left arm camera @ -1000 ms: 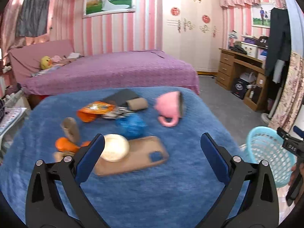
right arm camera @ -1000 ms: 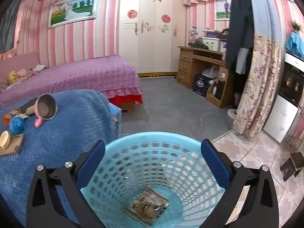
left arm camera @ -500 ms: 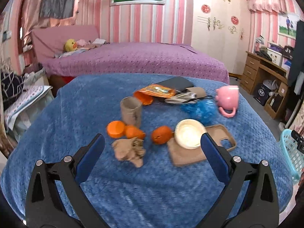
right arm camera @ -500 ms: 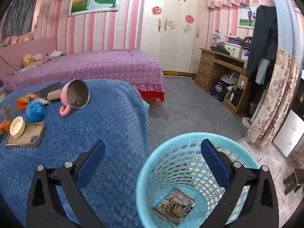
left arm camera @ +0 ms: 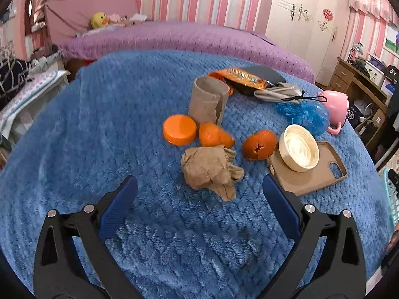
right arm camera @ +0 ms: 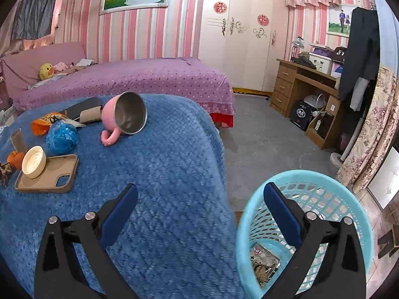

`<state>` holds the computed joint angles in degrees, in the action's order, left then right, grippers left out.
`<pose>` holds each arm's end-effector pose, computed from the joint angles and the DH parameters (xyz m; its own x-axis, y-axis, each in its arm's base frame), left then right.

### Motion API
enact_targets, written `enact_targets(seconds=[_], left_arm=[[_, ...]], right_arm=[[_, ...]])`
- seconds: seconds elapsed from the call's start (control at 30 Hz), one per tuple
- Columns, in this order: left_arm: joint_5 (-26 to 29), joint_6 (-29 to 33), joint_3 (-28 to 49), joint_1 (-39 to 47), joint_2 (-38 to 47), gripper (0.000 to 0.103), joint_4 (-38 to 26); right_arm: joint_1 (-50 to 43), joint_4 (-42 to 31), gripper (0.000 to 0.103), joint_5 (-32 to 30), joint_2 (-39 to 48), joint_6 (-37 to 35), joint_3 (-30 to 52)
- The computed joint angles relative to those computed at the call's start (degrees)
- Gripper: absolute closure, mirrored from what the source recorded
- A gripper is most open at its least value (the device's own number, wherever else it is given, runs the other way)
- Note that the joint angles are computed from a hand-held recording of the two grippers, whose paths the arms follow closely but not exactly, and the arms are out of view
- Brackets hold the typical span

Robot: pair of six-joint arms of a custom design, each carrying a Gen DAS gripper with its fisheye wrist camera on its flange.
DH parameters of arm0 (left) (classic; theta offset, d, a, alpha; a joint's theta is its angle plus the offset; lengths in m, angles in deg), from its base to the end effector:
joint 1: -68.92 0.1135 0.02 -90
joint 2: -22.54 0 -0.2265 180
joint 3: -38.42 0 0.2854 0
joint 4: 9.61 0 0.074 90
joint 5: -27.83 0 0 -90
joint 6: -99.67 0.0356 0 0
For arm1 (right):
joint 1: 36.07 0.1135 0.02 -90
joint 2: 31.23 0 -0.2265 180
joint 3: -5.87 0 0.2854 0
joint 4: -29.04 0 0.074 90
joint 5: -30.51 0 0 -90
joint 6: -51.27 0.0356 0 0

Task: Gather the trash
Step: 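Grasp the second crumpled brown paper with the left tool while the right tool grasps the cream lid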

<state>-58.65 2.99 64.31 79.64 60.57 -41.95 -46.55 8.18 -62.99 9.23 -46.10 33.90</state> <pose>0.1957 0.0348 0.1163 -0.6672 -0.2445 -0.7036 -0.2217 0.9670 -0.1257 0.2147 -0.0375 0.1389 -0.5521 -0.0281 -0.8333 0.0611 0.9954 -0.0740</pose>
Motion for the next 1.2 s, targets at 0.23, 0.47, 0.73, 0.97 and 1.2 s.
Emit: enact_targets(seconds=[0.23,0.47,0.73,0.97,1.2], left_arm=[[1.5,2.2,1.7,-2.3,5.6,0.055,1.3],[3.1,4.1,0.2,-0.4,-1.3,0.055,-2.4],[6.8,9.5,-0.4,7.0,-8.0,0.055,-6.0],[9.8,14.2,0.5,14.5,-2.9,0.055,-2.0],[16.4,18.6,2.8,23.8,3.4,0.055,0.9]], right_arm=[[2.4,0.0,0.005,2.3,0.6,0.6,0.1],[6.2,-0.2,0.005,4.9,-0.1,2.2,-0.2],[12.7,-1.4,0.005,8.0,-1.9,5.5,-0.7],[20.8,-0.9,0.005,9.7,-2.8,12.1,-0.5],[35.2,4.7,0.005,16.5,9.8,14.9,5.0]])
